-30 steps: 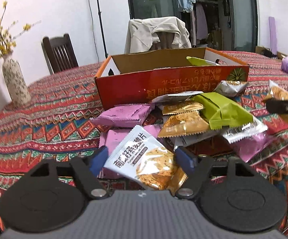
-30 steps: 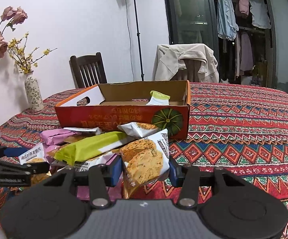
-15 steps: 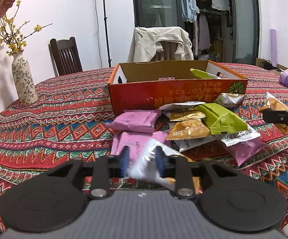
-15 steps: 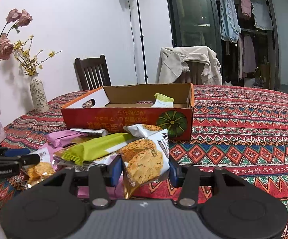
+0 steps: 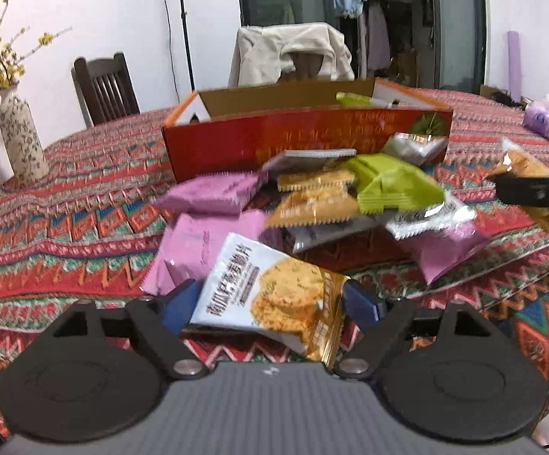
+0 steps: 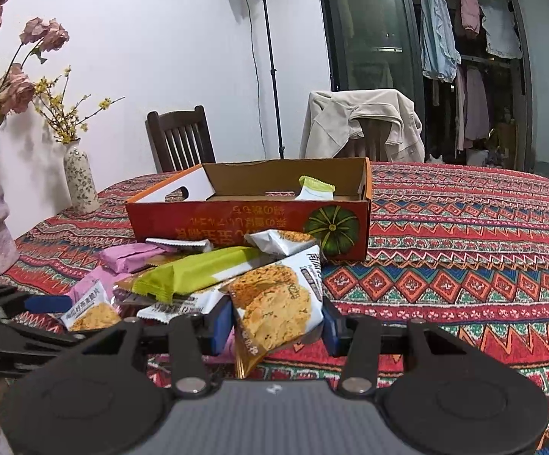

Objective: Organize snacks
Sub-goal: 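Grasp a pumpkin biscuit packet from the pile with the left tool, then carry both biscuit packets over the box and open both tools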

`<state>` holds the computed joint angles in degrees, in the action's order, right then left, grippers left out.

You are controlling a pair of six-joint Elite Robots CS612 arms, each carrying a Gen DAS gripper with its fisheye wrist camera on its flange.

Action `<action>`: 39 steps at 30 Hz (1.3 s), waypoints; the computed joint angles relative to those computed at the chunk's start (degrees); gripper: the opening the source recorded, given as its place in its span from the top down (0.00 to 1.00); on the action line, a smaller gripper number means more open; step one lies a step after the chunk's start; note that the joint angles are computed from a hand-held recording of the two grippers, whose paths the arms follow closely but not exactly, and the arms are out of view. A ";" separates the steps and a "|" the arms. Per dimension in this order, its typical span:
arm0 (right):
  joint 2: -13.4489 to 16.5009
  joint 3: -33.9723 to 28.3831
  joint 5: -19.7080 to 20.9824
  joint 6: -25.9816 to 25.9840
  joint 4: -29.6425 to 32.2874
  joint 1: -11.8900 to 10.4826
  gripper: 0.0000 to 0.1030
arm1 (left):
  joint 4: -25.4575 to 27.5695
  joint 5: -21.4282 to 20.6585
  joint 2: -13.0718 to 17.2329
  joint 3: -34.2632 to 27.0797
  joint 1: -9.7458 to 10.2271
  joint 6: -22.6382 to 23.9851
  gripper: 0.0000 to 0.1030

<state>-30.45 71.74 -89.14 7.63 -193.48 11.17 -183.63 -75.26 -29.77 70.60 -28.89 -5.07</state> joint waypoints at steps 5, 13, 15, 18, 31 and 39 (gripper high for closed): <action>-0.14 0.60 0.42 0.22 -0.70 -0.09 0.55 | -2.04 -0.58 -0.71 1.53 0.30 -0.61 0.39; -0.04 0.53 1.16 -0.12 -0.79 0.03 0.55 | -4.11 -1.99 -1.72 3.96 0.60 -0.71 0.41; -0.14 0.75 1.09 -0.21 -1.02 0.08 0.55 | -5.13 -2.28 -1.92 4.48 0.65 -0.89 0.47; -0.25 0.95 0.85 -0.34 -1.21 0.20 0.55 | -6.72 -2.82 -2.29 5.17 0.71 -0.94 0.51; -0.86 1.77 0.19 -0.97 -2.12 0.57 0.55 | -9.78 -2.91 -3.01 6.15 0.84 -0.86 0.52; -0.39 -2.10 -0.12 -2.52 -1.06 0.53 0.55 | -11.62 -4.27 -2.29 1.02 1.75 -0.75 0.52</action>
